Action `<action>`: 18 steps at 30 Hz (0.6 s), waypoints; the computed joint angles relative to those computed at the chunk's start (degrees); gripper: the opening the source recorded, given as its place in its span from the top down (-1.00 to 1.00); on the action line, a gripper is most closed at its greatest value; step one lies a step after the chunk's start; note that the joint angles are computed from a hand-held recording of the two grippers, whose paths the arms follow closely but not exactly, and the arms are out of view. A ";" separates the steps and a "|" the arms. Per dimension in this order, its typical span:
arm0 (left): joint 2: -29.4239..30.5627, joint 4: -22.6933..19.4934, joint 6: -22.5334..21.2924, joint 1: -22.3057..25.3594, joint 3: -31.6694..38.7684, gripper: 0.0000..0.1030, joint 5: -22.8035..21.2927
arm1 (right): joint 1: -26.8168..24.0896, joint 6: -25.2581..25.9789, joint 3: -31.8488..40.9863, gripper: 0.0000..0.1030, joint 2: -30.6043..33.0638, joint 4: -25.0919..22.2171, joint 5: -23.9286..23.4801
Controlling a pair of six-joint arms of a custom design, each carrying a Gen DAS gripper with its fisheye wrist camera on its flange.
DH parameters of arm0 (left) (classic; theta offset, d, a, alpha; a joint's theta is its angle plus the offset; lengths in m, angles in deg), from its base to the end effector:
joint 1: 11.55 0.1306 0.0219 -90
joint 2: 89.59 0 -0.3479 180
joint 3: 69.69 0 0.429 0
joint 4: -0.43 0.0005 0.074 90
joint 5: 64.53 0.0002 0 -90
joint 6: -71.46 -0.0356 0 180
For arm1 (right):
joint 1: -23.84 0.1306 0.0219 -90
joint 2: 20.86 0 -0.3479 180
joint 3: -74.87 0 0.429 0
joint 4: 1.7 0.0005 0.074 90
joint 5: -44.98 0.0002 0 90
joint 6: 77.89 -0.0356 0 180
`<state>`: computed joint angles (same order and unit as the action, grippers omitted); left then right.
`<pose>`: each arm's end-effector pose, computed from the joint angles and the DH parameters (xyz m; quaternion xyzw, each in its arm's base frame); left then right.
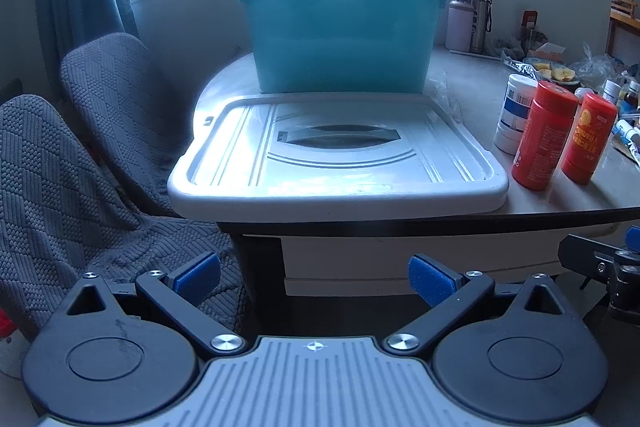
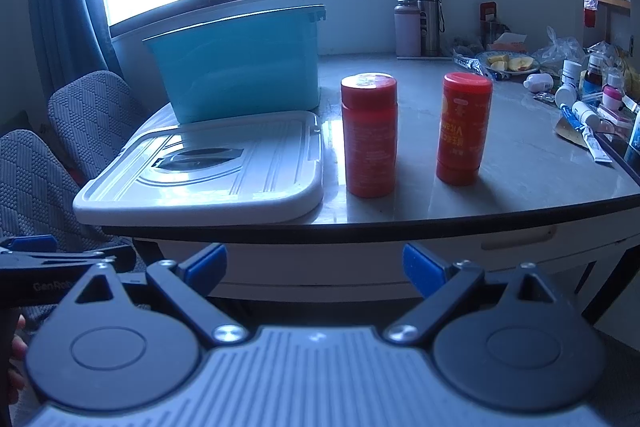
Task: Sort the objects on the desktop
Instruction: 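Move both tools toward the two red bottles beside the white lid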
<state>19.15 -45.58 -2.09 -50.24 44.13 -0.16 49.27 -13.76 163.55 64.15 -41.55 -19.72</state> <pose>0.5096 -0.3891 0.4284 0.0807 0.8882 -0.0085 0.4523 0.4631 0.2028 0.4418 0.1025 0.8697 0.0151 0.4826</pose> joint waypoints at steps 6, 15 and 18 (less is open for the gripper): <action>-0.25 1.02 0.61 0.03 -0.38 -0.97 0.88 | -0.25 -0.19 -0.23 -0.85 -0.03 0.69 0.86; -0.75 2.18 0.92 -0.59 -0.94 -0.97 0.69 | -0.66 0.47 -1.36 -0.85 -1.36 1.39 0.97; -0.71 2.36 1.23 -0.82 -0.90 -0.97 0.44 | -0.90 0.27 -2.08 -0.85 -2.07 1.68 0.84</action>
